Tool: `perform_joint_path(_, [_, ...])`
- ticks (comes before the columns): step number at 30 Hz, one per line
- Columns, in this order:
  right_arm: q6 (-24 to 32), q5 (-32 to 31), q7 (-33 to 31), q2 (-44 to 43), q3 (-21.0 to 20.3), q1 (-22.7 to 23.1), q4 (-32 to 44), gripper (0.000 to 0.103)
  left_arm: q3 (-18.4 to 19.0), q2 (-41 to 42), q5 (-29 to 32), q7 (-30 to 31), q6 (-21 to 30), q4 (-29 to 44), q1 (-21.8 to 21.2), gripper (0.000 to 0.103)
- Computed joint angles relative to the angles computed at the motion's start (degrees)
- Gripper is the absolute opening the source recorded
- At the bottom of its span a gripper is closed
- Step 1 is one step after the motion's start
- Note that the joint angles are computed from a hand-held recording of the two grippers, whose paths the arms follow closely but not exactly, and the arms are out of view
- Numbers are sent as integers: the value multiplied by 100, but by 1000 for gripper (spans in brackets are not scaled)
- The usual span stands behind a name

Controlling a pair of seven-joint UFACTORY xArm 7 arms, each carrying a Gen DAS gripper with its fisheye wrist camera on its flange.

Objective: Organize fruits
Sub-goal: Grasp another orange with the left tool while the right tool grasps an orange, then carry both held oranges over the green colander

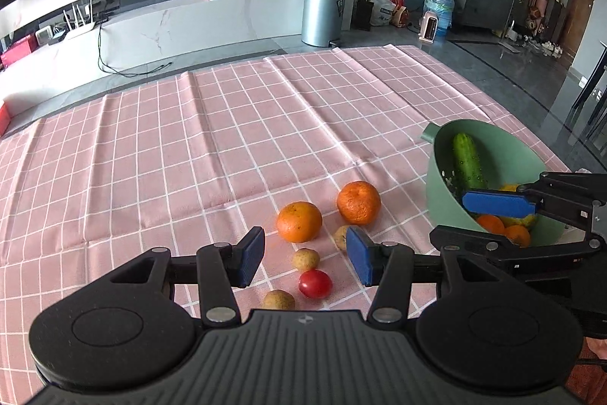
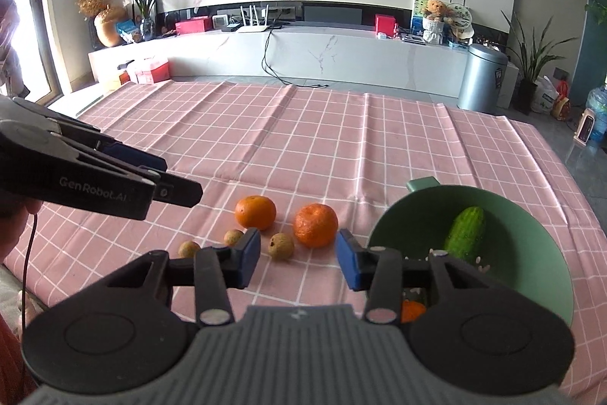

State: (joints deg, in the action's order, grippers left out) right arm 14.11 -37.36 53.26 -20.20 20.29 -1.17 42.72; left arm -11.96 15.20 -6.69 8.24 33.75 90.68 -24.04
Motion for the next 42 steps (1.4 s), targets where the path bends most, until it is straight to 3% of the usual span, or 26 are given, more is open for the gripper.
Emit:
perform_joint_path(3, [66, -253, -110, 378, 29, -62, 291, 38, -23, 202, -108, 62, 93, 171, 44, 59])
perform_joint_path(6, [244, -314, -474, 806, -219, 161, 619, 37, -73, 491, -191, 275, 354, 495, 71, 59])
perform_joint_path(14, [585, 977, -2493, 1752, -1139, 992, 1434, 37, -55, 1343, -302, 434, 954, 1567, 18, 59])
perform_joint_path(23, [1369, 2268, -4704, 2483, -1440, 1240, 2364, 38, -64, 2110, -716, 132, 1687, 2571, 113, 59])
perform_joint_path(33, [1768, 3250, -5481, 2867, -1501, 1195, 2785, 45, -49, 2679, -785, 79, 2147, 3398, 38, 59])
perform_joint_path(36, [1809, 3378, -5500, 2930, -1517, 1201, 2869, 44, -69, 2688, -839, 99, 2108, 3381, 57, 52])
perform_joint_path(42, [1861, 3422, -5411, 2936, -1544, 1241, 2895, 40, -64, 2648, -865, 106, 1945, 3268, 43, 50])
